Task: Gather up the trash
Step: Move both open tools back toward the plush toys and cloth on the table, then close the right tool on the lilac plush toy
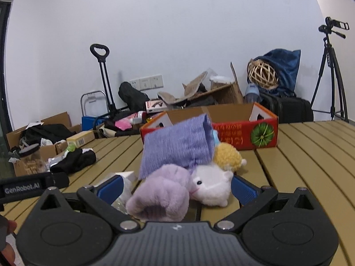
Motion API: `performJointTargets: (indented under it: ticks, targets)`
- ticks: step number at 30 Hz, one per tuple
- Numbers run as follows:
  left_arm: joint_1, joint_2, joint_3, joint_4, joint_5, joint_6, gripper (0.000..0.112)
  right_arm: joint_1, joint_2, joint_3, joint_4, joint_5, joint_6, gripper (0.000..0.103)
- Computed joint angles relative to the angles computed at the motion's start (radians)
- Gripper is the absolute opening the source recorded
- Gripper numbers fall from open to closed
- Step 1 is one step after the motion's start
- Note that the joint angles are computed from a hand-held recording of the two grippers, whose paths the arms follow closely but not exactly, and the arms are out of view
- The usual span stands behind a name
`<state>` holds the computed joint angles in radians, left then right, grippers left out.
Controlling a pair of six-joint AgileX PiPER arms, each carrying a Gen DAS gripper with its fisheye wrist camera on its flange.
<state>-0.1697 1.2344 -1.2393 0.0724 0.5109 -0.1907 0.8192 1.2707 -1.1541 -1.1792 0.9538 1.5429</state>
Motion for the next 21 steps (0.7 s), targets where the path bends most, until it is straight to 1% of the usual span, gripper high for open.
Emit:
performJointTargets:
  ticks: [5, 9, 10, 11, 12, 14, 16, 18, 19, 21]
  targets:
    - [0.019, 0.001, 0.019, -0.038, -0.025, 0.027, 0.103, -0.032, 0.025, -0.006, -0.002, -0.028, 0.02, 0.103]
    - [0.028, -0.001, 0.029, -0.043, -0.033, 0.038, 0.103, -0.052, 0.035, -0.013, 0.011, -0.057, 0.025, 0.1]
    - [0.028, 0.0, 0.028, -0.038, -0.031, 0.034, 0.103, -0.052, 0.038, -0.01, 0.004, -0.064, 0.035, 0.098]
    - [0.031, 0.001, 0.029, -0.039, -0.03, 0.035, 0.103, -0.057, 0.04, -0.008, -0.002, -0.075, 0.042, 0.09]
    - [0.032, 0.004, 0.024, -0.041, -0.026, 0.036, 0.103, -0.057, 0.044, -0.006, -0.007, -0.077, 0.054, 0.086]
    - [0.04, 0.004, 0.022, -0.058, -0.023, 0.048, 0.103, -0.056, 0.056, -0.008, -0.011, -0.078, 0.063, 0.085]
    - [0.048, 0.002, 0.023, -0.078, -0.024, 0.065, 0.103, -0.054, 0.065, -0.009, -0.012, -0.073, 0.065, 0.081]
    - [0.049, 0.001, 0.024, -0.084, -0.025, 0.07, 0.103, -0.068, 0.061, -0.009, 0.001, -0.091, 0.055, 0.069]
    - [0.049, 0.002, 0.024, -0.087, -0.026, 0.074, 0.103, -0.077, 0.059, -0.008, 0.012, -0.105, 0.048, 0.066]
    - [0.047, 0.001, 0.026, -0.087, -0.028, 0.075, 0.103, -0.092, 0.049, 0.002, 0.027, -0.139, 0.04, 0.049]
